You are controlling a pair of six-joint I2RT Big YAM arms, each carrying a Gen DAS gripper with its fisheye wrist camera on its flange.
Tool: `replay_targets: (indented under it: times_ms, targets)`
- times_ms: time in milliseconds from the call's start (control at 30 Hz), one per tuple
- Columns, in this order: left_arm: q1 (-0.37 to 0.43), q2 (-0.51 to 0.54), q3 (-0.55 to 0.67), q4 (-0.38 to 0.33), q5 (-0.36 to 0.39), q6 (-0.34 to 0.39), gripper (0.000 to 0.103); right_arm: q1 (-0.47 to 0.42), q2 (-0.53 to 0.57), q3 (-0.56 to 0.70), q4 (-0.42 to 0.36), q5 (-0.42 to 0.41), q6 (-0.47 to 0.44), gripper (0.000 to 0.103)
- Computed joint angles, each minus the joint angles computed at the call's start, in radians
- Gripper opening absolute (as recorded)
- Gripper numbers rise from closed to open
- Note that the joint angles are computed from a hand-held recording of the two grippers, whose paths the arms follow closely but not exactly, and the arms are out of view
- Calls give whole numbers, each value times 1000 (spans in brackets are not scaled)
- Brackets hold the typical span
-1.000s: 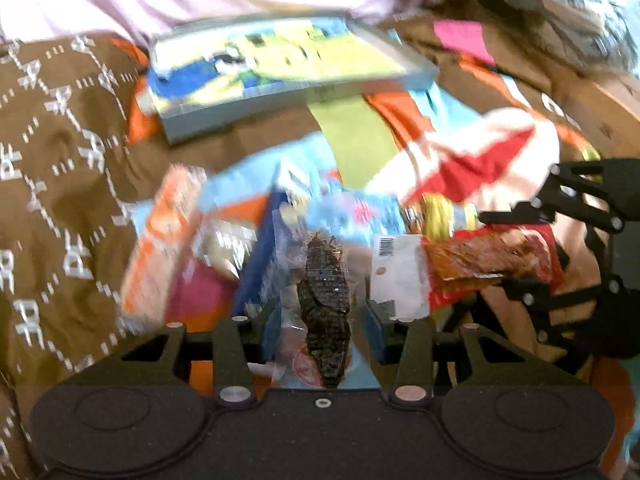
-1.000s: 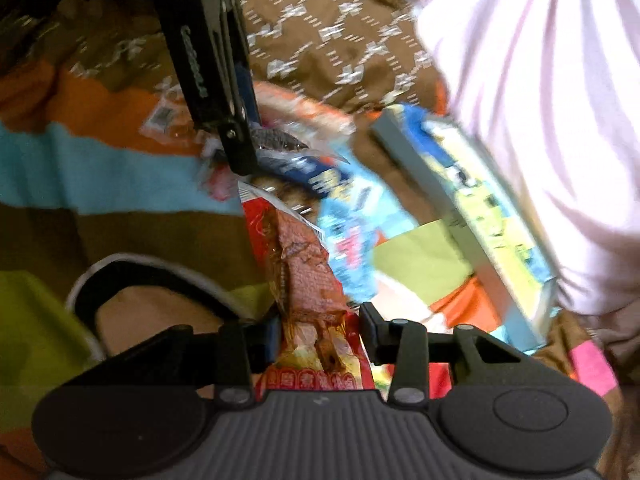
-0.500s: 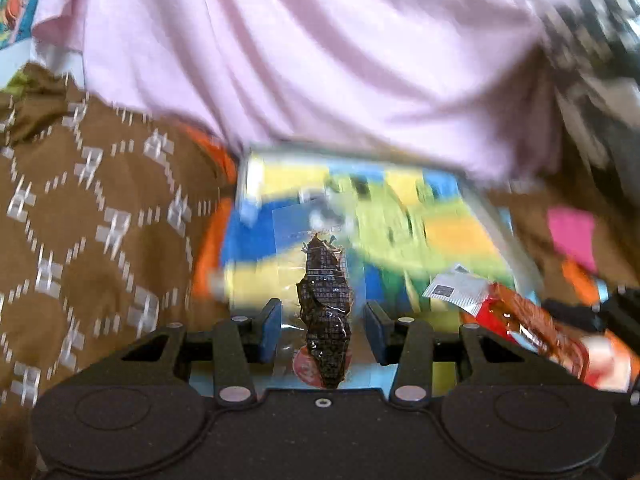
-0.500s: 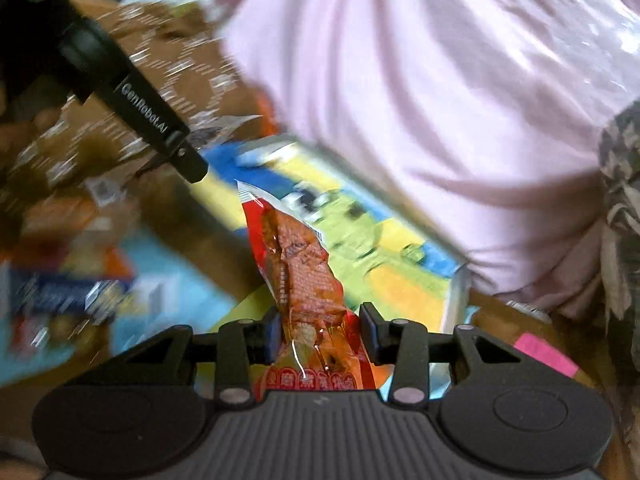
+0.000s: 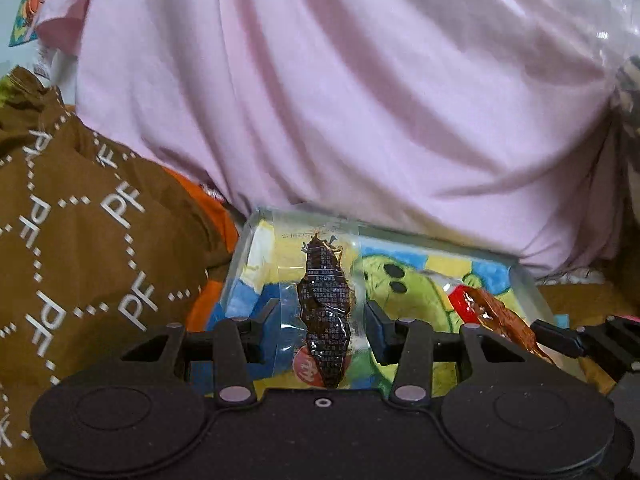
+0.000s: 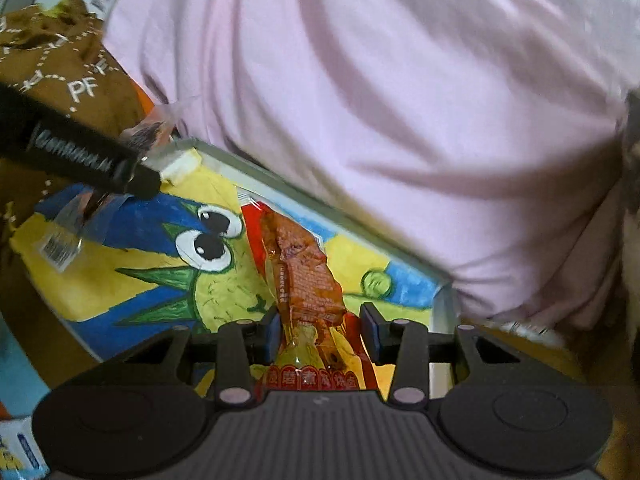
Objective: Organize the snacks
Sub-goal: 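Carry both packs to the grey tray and lower them inside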
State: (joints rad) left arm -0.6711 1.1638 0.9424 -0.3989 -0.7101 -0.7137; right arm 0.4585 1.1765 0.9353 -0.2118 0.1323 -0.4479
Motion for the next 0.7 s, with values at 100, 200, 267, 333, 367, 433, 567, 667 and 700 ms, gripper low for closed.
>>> replay_targets:
  times_ms: [100,200,267,333,367,433,567,667,700]
  targets:
    - [12,22,-7,4,10,-8,46,-7,31,11,-18,-11,34,44]
    - [26,47,-6,-6,14,-18,46,-14,50,11,-24,-26,42,45]
    - [35,59,-5,-14,23,-31,46,-17,60,11,-24,-36,50,45]
    - [43,69,-2,-16,31,-36,46,-18,65,9,-20,-43,59,46]
    - [46,71,-4,-13,36,-33,46,-19,65,7,-18,-46,63,47]
    - [51,72,-11,3,46,-22,47,-19,68,0,-5,-44,69,50]
    - [57,72,-26,24,61,-23,47,-24,72,-6,6,-49,87,56]
    - [56,70,-34,41,52,-16,48,-37,71,-5,-1,-78,126,68]
    - [57,68,-37,44,58,-18,51,-39,70,-5,-1,-85,135,71]
